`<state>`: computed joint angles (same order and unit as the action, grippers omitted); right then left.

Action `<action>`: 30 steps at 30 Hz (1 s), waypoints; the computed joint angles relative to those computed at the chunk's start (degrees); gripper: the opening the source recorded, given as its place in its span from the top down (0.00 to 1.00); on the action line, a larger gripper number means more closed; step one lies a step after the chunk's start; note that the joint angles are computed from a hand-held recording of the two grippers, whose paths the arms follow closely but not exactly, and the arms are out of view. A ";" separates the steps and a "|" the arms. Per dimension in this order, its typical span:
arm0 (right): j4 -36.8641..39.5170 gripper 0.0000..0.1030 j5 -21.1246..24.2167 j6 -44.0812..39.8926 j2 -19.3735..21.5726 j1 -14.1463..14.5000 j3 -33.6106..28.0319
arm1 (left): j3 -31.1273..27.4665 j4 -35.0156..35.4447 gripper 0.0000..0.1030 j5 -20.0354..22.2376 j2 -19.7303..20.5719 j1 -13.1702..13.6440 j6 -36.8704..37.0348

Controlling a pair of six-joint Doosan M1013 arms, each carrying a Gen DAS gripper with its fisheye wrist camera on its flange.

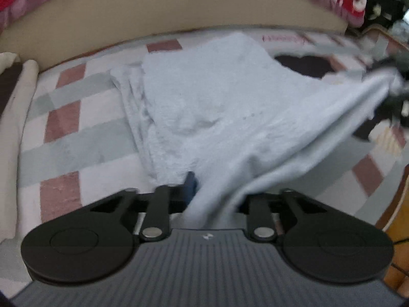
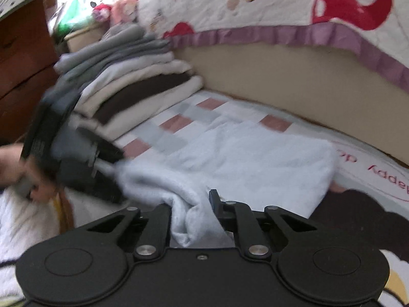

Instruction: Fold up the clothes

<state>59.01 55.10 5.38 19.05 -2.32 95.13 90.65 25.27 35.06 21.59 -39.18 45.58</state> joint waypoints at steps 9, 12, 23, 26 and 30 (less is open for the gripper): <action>2.54 0.87 14.36 7.70 -2.93 -3.61 0.99 | 4.59 1.43 0.84 -2.39 -7.33 -2.38 -12.15; 1.48 0.88 14.35 8.86 -3.19 -3.87 1.10 | 3.05 2.64 0.81 -1.19 -6.31 -2.47 -12.47; 2.44 0.88 0.93 22.70 4.24 -2.56 -6.20 | -1.73 12.05 0.47 -11.08 2.01 3.39 -30.35; -1.87 0.88 -1.15 27.63 6.34 -1.34 -8.23 | -1.74 10.20 0.50 -12.02 2.99 4.59 -31.31; -7.01 0.88 -4.24 32.60 8.49 0.12 -10.51 | -5.03 12.96 0.55 -6.07 5.38 4.77 -30.83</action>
<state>52.00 50.85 37.99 27.54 -2.20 84.62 85.62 38.23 29.00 26.97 -34.40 14.75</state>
